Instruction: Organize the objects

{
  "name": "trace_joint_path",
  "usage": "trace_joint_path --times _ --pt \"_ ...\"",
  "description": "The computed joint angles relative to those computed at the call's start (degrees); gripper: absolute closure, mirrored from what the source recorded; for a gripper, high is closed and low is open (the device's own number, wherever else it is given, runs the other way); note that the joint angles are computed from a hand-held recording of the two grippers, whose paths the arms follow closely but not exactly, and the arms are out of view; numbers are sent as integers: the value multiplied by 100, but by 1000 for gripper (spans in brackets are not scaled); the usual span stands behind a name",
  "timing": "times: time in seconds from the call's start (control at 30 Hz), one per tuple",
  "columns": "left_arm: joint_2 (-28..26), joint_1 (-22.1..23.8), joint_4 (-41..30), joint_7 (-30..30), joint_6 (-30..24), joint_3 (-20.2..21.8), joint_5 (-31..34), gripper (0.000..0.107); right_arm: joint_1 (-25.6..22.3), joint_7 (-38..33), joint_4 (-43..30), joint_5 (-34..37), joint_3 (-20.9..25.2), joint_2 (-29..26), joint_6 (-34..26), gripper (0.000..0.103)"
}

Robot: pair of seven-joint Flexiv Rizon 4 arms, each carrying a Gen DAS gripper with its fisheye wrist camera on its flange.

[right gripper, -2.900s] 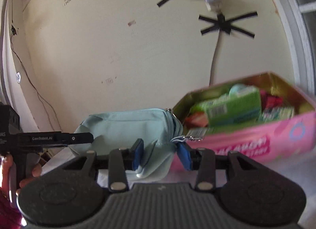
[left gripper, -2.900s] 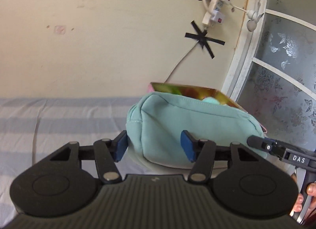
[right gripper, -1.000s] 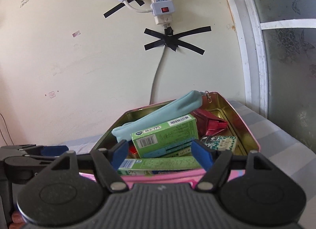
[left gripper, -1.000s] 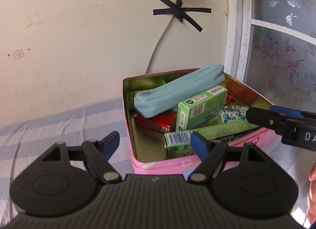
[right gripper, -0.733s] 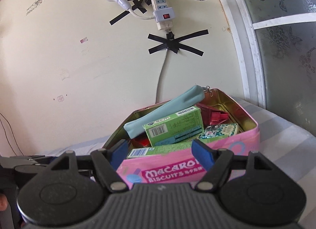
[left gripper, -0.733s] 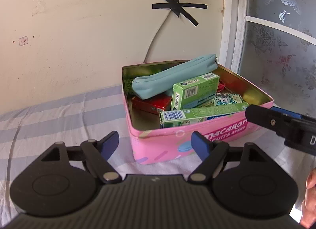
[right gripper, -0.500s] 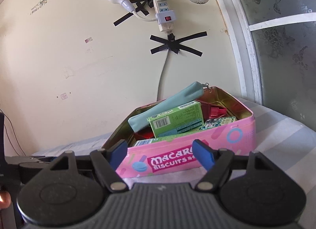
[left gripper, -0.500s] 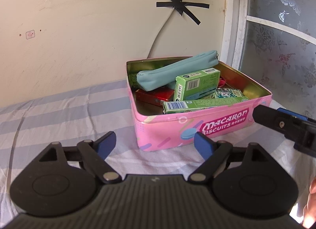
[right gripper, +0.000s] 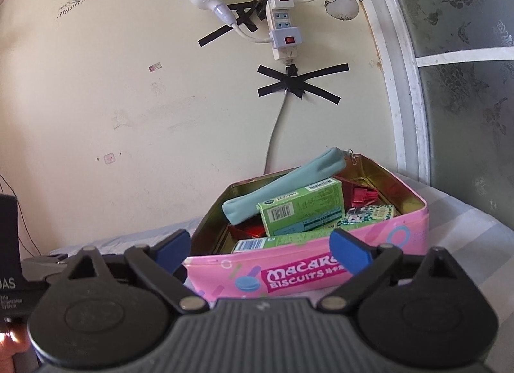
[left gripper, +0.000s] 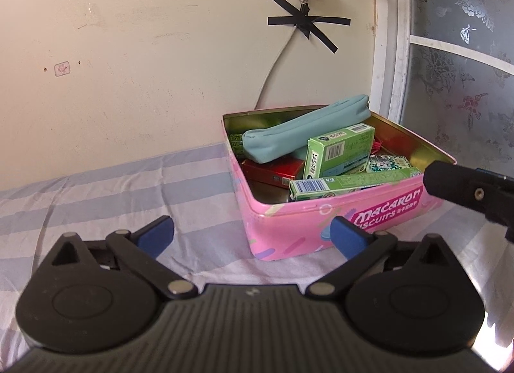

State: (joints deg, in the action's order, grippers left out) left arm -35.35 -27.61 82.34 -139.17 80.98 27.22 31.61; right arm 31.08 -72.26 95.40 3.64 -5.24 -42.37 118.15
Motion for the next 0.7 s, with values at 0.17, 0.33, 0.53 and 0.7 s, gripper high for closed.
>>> trace_joint_path --times 0.17,0.33,0.53,0.7 --pt "-54 123 120 128 293 35 48 4 619 120 -149 547 -619 -19 -422 0" --pt "-76 393 343 473 536 -108 -367 4 1476 421 -211 965 -1589 -162 -849 0" --pt "-358 72 428 432 810 465 -703 4 2362 1245 -104 1243 -2684 -383 -1240 0" --pt "-493 -106 519 528 923 773 -1069 4 3363 1865 451 1443 -3911 -598 -1245 0"
